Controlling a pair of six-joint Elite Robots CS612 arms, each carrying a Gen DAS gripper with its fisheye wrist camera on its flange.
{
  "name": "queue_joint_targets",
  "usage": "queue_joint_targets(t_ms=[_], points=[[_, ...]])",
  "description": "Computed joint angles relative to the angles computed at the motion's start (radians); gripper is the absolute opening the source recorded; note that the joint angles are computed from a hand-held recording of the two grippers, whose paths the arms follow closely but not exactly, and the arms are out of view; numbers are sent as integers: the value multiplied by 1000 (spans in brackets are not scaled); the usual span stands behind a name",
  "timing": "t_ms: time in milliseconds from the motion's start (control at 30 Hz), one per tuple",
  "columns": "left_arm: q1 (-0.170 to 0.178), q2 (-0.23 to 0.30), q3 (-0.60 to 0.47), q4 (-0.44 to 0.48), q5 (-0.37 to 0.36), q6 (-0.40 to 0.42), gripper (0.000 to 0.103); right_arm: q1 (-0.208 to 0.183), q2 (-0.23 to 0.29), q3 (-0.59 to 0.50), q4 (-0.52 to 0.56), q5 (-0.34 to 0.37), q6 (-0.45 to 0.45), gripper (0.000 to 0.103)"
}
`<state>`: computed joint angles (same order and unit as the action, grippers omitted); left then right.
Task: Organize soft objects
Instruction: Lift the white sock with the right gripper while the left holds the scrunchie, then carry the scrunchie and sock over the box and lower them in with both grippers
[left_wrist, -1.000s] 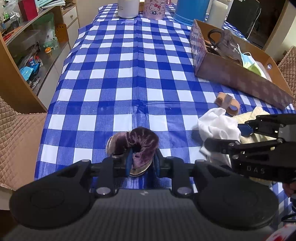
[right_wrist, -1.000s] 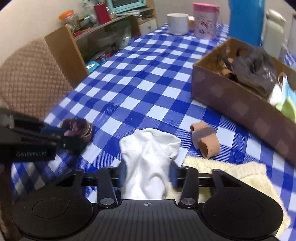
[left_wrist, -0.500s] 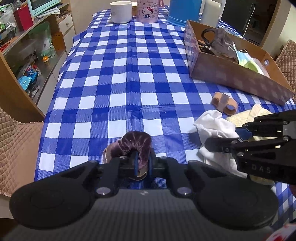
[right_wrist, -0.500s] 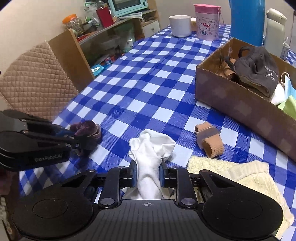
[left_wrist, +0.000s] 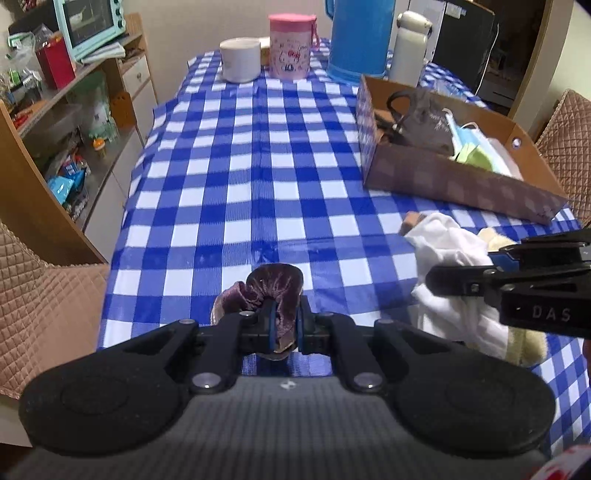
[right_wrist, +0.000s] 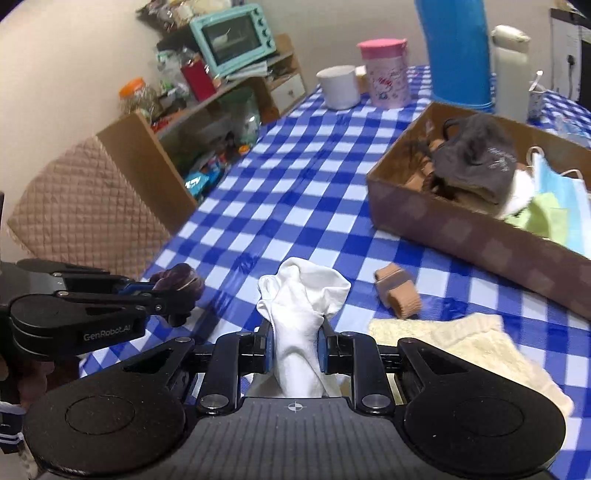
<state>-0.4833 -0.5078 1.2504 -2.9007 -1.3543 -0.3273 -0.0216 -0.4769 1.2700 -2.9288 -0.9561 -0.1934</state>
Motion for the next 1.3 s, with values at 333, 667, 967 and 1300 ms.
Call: queue_joint_targets(t_ms=[333,667,967,1300], points=[[-22,-52,69,-73,18,20,9,-56,-73,143,-140,-23,140,23],[-50,-55,56,-113,-20,72,9,-122,-133,259,-235,-102,224,23],[-76,9,-87,-99,-76,144,9,-160,-140,249,-292,-120,222,23],[-94,133,-368,-36,-108,208,9,-175,-98,123,-310,-102,190,23]])
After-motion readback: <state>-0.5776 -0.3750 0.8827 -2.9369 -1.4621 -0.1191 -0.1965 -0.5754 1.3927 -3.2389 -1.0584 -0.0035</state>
